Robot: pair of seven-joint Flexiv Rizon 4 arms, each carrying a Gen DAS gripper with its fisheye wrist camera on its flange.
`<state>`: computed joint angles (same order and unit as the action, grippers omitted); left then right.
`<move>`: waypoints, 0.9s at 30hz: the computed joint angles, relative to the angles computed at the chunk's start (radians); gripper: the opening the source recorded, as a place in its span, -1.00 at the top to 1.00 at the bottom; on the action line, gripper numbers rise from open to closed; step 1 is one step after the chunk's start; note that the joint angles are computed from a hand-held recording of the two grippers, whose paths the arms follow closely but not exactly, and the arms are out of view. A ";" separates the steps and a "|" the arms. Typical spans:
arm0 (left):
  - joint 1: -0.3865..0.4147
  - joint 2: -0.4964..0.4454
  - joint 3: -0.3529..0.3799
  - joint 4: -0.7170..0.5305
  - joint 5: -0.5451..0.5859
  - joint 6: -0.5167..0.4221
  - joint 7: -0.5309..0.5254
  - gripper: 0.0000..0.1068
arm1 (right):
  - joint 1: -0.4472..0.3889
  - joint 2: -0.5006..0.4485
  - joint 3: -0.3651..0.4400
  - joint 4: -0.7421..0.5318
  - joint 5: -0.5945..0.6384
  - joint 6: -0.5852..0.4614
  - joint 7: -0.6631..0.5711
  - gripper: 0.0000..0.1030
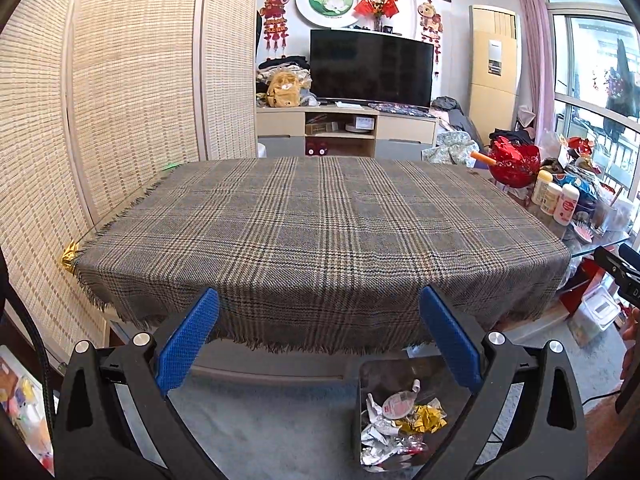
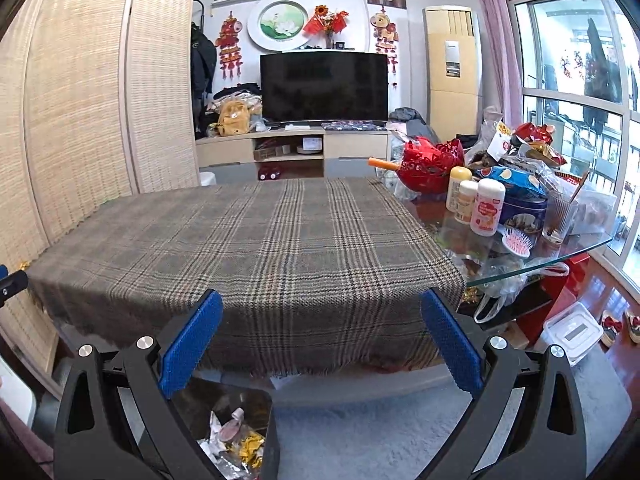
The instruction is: Collect trash
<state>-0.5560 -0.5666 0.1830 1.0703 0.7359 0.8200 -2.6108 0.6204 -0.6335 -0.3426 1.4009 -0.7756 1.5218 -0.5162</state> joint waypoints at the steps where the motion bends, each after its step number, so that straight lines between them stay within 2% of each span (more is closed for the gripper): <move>1: 0.001 -0.001 0.000 0.001 0.001 0.005 -0.001 -0.78 | 0.015 0.000 -0.027 0.005 -0.010 0.007 0.018 -0.94; 4: 0.003 -0.007 -0.002 -0.001 0.003 0.019 0.006 -0.78 | 0.059 0.001 -0.107 0.023 -0.046 0.031 0.070 -0.94; 10: -0.012 -0.019 0.013 -0.010 0.027 0.046 -0.001 -0.78 | 0.077 -0.001 -0.141 0.034 -0.068 0.048 0.098 -0.94; 14: -0.025 -0.030 0.021 -0.025 0.039 0.035 -0.009 -0.78 | 0.112 -0.005 -0.199 0.045 -0.076 0.072 0.128 -0.94; 27: -0.026 -0.035 0.024 -0.022 0.039 0.066 -0.011 -0.78 | 0.114 -0.014 -0.183 0.037 0.032 0.082 0.056 -0.94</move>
<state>-0.5820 -0.6018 0.2073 1.0485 0.7744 0.8865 -2.6222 0.7344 -0.6480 -0.5254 1.4378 -0.7433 1.6042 -0.4606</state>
